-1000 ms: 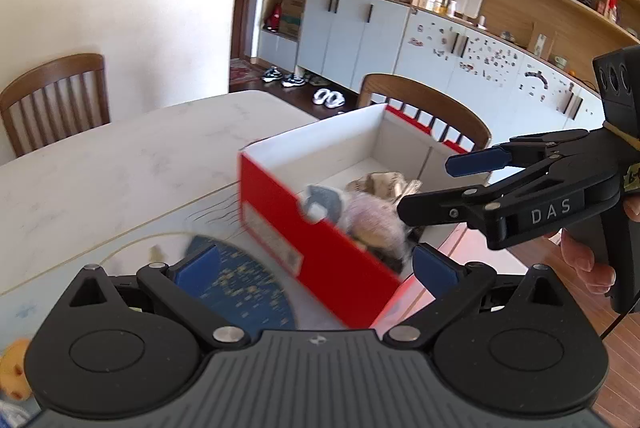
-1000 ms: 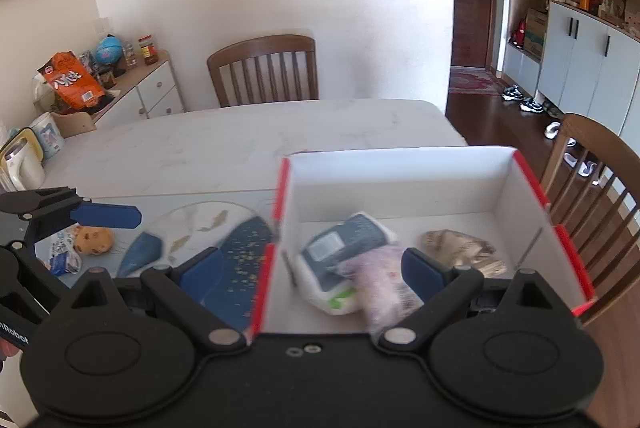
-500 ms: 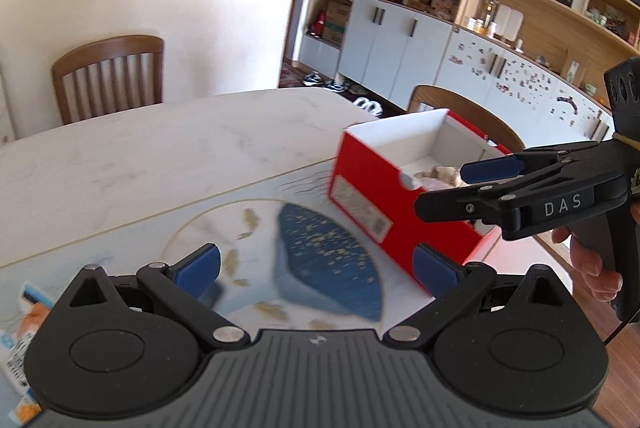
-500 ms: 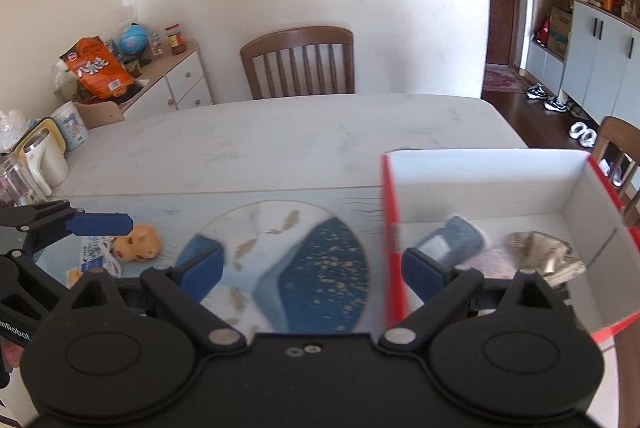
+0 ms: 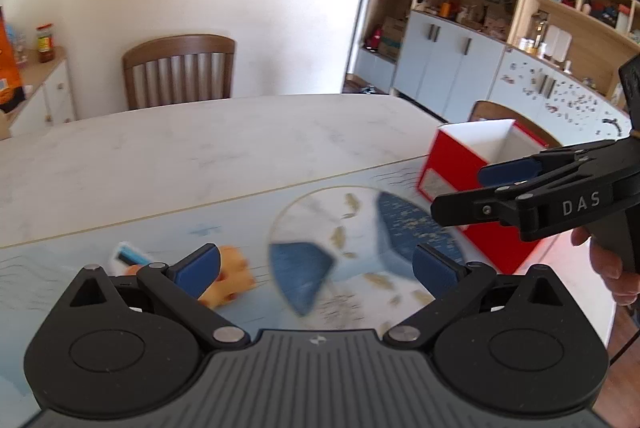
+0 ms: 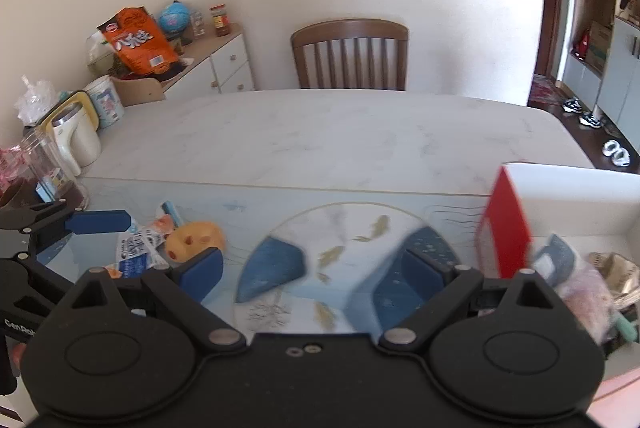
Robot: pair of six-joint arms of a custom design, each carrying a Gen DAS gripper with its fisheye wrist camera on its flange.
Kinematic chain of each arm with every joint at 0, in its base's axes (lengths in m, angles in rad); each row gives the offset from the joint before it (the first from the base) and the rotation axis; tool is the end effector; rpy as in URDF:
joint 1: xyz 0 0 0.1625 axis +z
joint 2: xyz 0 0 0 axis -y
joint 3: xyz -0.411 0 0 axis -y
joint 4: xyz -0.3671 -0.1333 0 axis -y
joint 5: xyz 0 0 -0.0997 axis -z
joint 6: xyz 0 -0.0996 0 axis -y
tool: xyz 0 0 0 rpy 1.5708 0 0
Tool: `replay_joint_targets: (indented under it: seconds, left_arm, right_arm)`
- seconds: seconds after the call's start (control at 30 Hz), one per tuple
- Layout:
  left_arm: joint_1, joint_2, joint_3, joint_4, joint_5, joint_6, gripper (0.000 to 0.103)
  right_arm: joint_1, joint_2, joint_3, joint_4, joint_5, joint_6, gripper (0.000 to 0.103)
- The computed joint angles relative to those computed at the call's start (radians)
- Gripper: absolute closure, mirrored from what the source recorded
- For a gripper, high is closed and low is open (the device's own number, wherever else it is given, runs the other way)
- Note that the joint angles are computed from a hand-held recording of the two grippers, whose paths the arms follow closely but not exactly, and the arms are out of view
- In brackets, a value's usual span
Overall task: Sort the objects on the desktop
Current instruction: 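Move both tools back over the table toward the orange toy and packets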
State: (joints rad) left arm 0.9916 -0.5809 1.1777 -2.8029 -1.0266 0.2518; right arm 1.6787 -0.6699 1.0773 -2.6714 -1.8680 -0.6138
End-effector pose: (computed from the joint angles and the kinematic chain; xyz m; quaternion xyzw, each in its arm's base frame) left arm -0.2711 -0.7523 0.1723 0.2925 0.8710 -0.3384 0.2029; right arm 0.1893 -0.7809 0.2627 0.2814 -0.8880 0.2904 0.2189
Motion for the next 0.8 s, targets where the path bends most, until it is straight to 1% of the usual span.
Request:
replay_joint_targets:
  seconds: [0.23, 0.43, 0.7, 0.8]
  left_arm:
    - [0.021, -0.044, 0.06, -0.034, 0.033, -0.004, 0.0]
    - [0.042, -0.076, 0.104, -0.059, 0.047, -0.013, 0.0]
    - [0.07, -0.102, 0.135, -0.073, 0.071, 0.0, 0.001]
    - [0.081, -0.106, 0.14, -0.078, 0.078, 0.003, 0.001]
  right_arm:
    - [0.02, 0.044, -0.029, 0.02, 0.007, 0.009, 0.007]
    - [0.034, 0.081, -0.052, 0.029, 0.014, -0.005, 0.007]
    - [0.047, 0.138, -0.097, 0.03, -0.005, -0.007, 0.008]
    - [0.054, 0.162, -0.112, 0.01, -0.018, -0.015, 0.008]
